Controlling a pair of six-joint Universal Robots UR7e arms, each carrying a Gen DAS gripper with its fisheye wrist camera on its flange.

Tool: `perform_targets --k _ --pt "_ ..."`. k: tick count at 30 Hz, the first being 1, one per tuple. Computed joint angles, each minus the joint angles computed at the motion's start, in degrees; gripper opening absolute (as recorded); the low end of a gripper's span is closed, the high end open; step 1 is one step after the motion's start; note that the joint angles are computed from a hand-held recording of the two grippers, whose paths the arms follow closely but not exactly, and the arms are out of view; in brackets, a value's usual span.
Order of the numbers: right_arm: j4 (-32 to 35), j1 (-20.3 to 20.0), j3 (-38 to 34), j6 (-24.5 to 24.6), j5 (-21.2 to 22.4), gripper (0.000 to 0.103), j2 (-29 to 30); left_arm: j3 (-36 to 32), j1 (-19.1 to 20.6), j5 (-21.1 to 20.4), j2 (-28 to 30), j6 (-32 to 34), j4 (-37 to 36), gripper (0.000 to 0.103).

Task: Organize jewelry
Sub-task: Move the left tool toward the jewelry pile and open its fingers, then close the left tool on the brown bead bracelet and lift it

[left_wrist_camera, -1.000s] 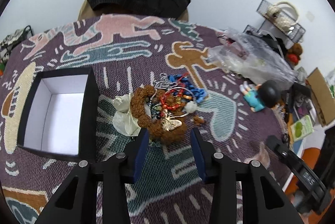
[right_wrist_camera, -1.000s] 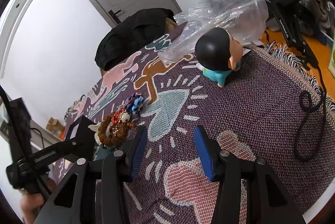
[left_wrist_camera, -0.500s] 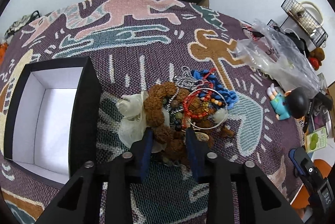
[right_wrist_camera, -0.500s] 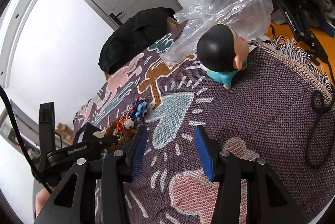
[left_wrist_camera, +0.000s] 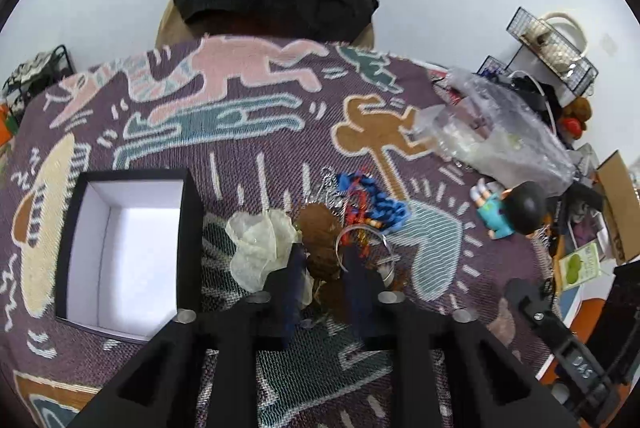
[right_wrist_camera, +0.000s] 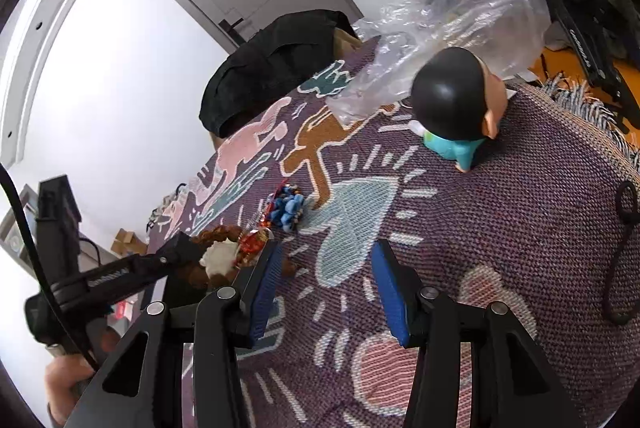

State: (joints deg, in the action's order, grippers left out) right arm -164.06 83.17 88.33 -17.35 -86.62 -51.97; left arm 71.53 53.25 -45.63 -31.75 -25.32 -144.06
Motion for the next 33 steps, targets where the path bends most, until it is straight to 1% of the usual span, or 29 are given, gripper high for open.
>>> perform_targets --k 1,4,6,10,16,18,23,27,30,33 --pt "0.39 0.18 -0.25 -0.04 0.19 0.049 0.11 0.27 -0.12 -0.19 -0.28 0.34 -0.53 0.019" --pt "1.93 0.58 -1.24 0.02 0.54 0.049 0.72 0.88 -0.7 1.4 -0.69 2.18 -1.92 0.019" --pt "3.09 0.86 -1.9 -0.07 0.36 0.049 1.34 1.27 -0.65 1.4 -0.98 2.76 -2.46 0.019" --pt "6.62 1.69 -4.58 -0.23 -1.31 0.049 3.48 2.51 -0.34 -0.36 -1.93 3.42 -4.07 0.019" --pt "13.35 2.83 -10.36 0.25 -4.16 0.049 7.22 4.1 -1.04 -2.39 -3.03 7.12 -7.94 0.019" --pt "14.88 3.1 -11.55 0.17 -4.42 0.049 7.95 4.56 -1.43 -2.8 -3.41 8.22 -8.98 0.019" --pt "15.44 3.13 -11.13 -0.53 -3.9 0.049 8.03 6.15 -2.5 -3.82 -4.71 10.88 -12.62 0.019" --pt "17.05 2.87 -11.51 0.51 -3.79 0.049 8.64 6.89 -3.33 -2.84 -5.3 12.55 -14.29 0.019" --pt "18.39 2.4 -11.4 0.8 -1.59 0.049 8.47 7.31 -3.6 -2.31 -5.56 12.78 -14.34 0.019" --pt "19.07 2.25 -10.62 -0.19 0.22 0.049 7.77 7.83 -3.57 -1.71 -5.66 12.85 -14.42 0.019"
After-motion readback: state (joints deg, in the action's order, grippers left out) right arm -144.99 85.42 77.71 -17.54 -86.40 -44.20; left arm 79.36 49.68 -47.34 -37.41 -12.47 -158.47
